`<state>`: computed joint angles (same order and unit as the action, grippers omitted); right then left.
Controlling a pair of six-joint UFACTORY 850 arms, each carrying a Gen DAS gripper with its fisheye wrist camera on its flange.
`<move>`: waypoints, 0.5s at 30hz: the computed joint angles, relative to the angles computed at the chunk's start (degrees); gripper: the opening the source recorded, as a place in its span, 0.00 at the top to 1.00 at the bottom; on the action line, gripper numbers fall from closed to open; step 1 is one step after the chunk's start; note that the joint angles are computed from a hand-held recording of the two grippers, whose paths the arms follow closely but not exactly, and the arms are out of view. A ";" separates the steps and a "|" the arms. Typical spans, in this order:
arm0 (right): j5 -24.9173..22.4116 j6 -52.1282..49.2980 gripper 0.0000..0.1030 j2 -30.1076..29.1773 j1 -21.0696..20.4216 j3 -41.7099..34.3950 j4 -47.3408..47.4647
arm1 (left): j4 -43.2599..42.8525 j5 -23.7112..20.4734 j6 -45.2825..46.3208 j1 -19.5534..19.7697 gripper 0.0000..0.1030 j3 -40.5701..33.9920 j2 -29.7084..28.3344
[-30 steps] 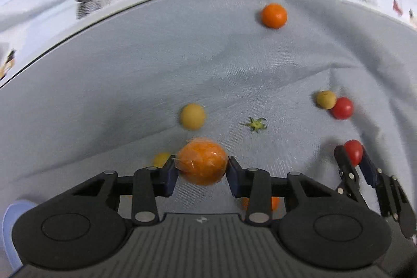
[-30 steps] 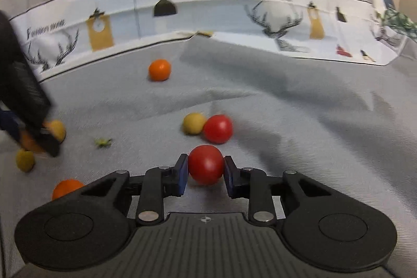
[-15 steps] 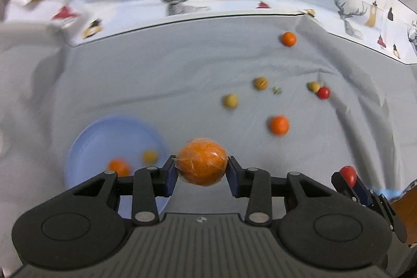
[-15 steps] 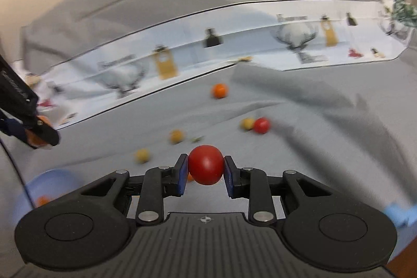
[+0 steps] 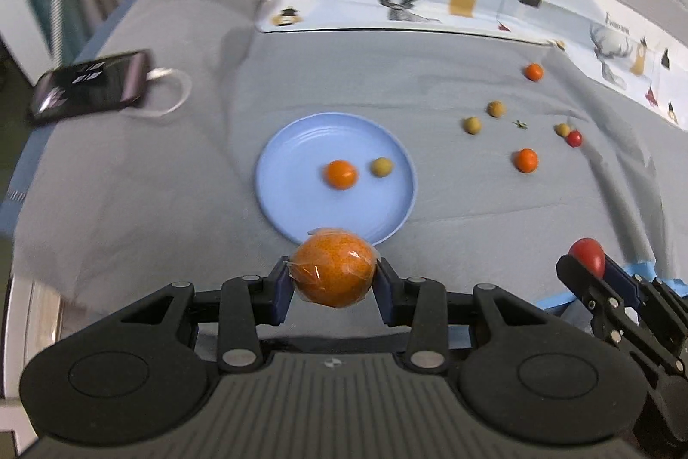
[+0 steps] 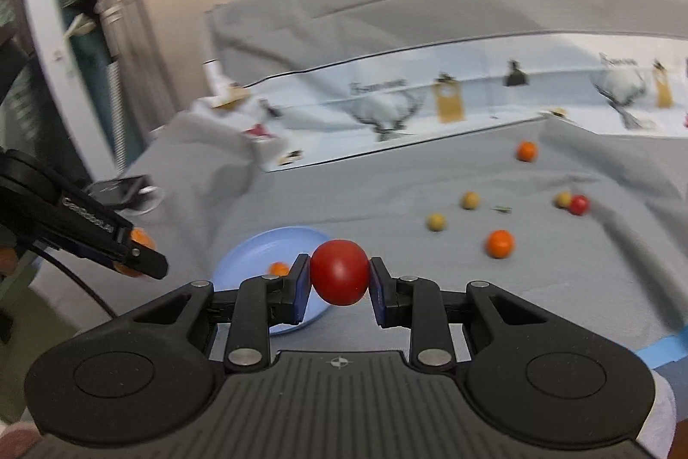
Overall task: Organize fruits
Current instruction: 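Carry the wrapped mandarin and red tomato in both tools toward the blue plate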
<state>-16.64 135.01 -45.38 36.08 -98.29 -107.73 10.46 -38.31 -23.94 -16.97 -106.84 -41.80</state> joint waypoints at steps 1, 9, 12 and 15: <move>0.19 -2.03 0.71 0.03 0.51 -0.25 1.27 | 0.79 1.52 -1.37 0.32 0.58 2.81 1.79; -3.02 -18.54 0.71 0.20 3.64 -2.13 12.85 | 5.62 8.33 -7.20 1.58 0.58 14.25 9.32; -4.20 -21.73 0.71 0.12 4.24 -2.83 15.19 | 9.73 9.30 -10.49 1.33 0.58 15.90 10.40; -4.82 -24.57 0.71 -0.23 4.68 -3.58 16.96 | 11.50 10.02 -11.80 1.25 0.58 17.00 11.15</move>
<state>-21.46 110.44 -45.61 40.76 -101.86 -90.77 21.96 -28.28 -35.74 -15.72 -89.83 -30.66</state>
